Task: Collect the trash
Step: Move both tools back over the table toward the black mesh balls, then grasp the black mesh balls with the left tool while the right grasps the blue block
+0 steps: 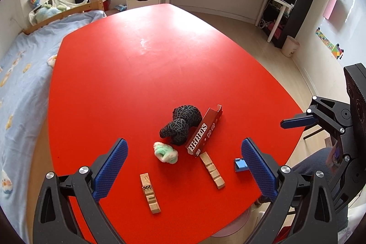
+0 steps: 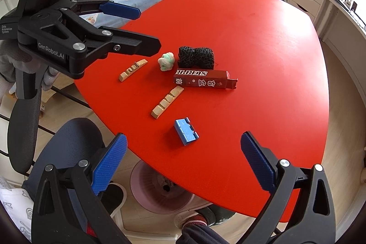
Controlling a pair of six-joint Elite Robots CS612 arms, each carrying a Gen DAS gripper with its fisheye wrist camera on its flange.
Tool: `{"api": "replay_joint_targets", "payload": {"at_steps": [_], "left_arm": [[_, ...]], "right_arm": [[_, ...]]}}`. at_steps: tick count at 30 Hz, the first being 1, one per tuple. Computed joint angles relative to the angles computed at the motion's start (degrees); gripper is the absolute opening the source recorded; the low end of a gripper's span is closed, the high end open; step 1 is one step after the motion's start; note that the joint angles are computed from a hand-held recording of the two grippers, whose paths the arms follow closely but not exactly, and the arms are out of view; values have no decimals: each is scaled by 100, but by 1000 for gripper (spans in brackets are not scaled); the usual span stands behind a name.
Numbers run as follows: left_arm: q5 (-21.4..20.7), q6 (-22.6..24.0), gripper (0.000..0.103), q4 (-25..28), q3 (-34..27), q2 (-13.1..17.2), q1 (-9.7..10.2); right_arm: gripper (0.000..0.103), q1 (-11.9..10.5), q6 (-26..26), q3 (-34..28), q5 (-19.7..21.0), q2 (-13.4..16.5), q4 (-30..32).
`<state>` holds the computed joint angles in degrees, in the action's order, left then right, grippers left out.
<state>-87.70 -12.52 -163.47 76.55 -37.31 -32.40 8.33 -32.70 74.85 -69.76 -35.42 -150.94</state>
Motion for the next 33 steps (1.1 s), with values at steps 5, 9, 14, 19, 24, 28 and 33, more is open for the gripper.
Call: {"api": "replay_joint_targets", "payload": {"at_steps": [5, 9, 14, 19, 24, 28, 33], "left_arm": [[-139, 143, 95, 427, -398, 255, 72], [-295, 214, 95, 683, -659, 436, 122], [-407, 200, 95, 830, -830, 572, 159], [-457, 240, 81, 952, -918, 640, 169], [-457, 304, 46, 1021, -915, 662, 157], [-450, 312, 35, 1014, -935, 677, 151], [-372, 247, 31, 977, -916, 672, 132]], "right_arm": [[98, 0, -85, -200, 7, 132, 202], [97, 3, -111, -338, 3, 234, 328], [88, 21, -182, -452, -33, 323, 434], [73, 50, -259, -522, -100, 385, 504], [41, 80, -385, -488, -218, 389, 423], [20, 82, -359, -436, -288, 371, 332], [19, 72, -294, -327, -307, 325, 232]]}}
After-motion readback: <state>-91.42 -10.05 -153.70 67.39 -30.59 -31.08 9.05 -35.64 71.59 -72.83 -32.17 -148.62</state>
